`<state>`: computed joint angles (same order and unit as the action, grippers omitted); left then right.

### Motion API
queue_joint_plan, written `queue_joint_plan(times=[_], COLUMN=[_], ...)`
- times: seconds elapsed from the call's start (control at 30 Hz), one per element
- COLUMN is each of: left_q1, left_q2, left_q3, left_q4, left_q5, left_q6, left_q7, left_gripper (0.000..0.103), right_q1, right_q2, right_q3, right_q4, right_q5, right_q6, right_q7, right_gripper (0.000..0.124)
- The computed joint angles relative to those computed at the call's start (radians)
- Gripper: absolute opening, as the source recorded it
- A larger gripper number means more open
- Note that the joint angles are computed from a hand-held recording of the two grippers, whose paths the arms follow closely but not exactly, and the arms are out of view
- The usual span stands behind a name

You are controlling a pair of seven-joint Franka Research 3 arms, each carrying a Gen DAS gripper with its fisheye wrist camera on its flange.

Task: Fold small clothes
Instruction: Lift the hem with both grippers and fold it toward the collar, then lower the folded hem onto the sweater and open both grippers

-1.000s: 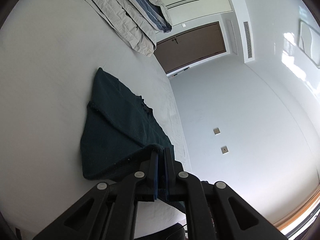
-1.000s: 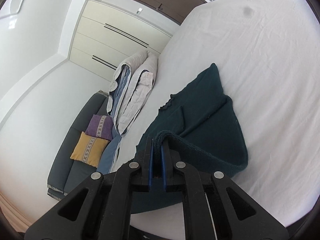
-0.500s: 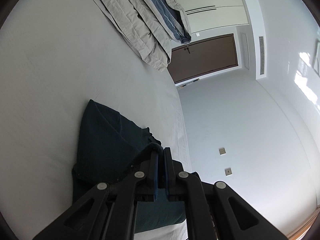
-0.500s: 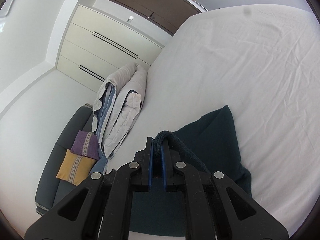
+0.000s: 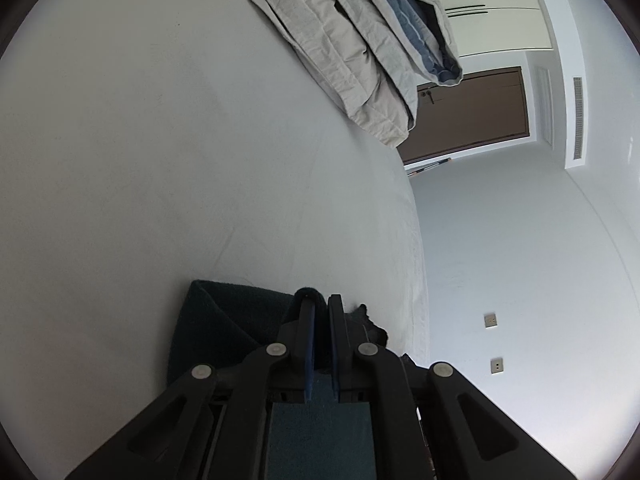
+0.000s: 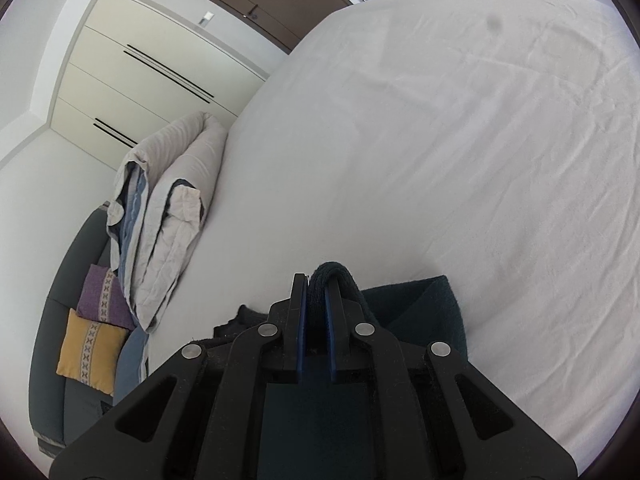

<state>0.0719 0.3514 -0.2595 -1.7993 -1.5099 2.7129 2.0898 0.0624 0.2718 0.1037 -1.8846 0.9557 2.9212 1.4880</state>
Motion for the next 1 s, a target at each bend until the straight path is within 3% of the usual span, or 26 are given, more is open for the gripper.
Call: queue_joint_plan(times=[0.07,0.1,0.13,0.2,0.33,0.4,0.53,0.7,0.83,1.0], left_q1=[-0.008,-0.002,0.005,0.014,0.009,-0.018,-0.077,-0.156,-0.207,-0.244], left_q2=[0.04,0.05,0.051,0.034,-0.051,-0.107,-0.229,-0.354,-0.401,-0.394], left_q3=[0.005,0.0,-0.01,-0.018,-0.01,0.008,0.028,0.047,0.068,0.081], left_q4=[0.033,0.038,0.036,0.015,-0.068,-0.124,-0.265,-0.427,-0.501,-0.527], left_q5=[0.04,0.043,0.024,-0.004,-0.065,-0.027,0.06,0.129,0.148,0.258], left_q6=[0.011,0.014,0.025,0.041,0.039,0.049,0.102,0.173,0.2,0.257], left_q7=[-0.038,-0.048,-0.033,-0.005,0.073,0.086,0.086,0.088,0.09,0.034], left_gripper=[0.016,0.033,0.045,0.05,0.05,0.05,0.056,0.058,0.058,0.058], right_q1=[0.024,0.03,0.019,-0.056,-0.017,0.013,0.124,0.162,0.141,0.103], right_q2=[0.053,0.065,0.076,0.065,0.015,-0.039,-0.147,-0.252,-0.333,-0.396], right_q3=[-0.034,-0.038,-0.02,0.064,0.018,-0.005,-0.099,-0.124,-0.087,-0.052], right_q4=[0.034,0.034,0.035,0.013,-0.038,-0.097,-0.231,-0.36,-0.467,-0.56], right_q5=[-0.072,-0.092,-0.076,0.024,-0.063,-0.132,-0.444,-0.782,-0.792,-0.813], right_q6=[0.012,0.039,0.082,0.114,0.078,0.074,0.078,0.043,0.049,0.068], right_q7=[0.085,0.111,0.104,-0.015,0.001,0.003,0.16,0.368,0.397,0.436], right_gripper=[0.022,0.051,0.07,0.07,0.07,0.07,0.07,0.07,0.069,0.062])
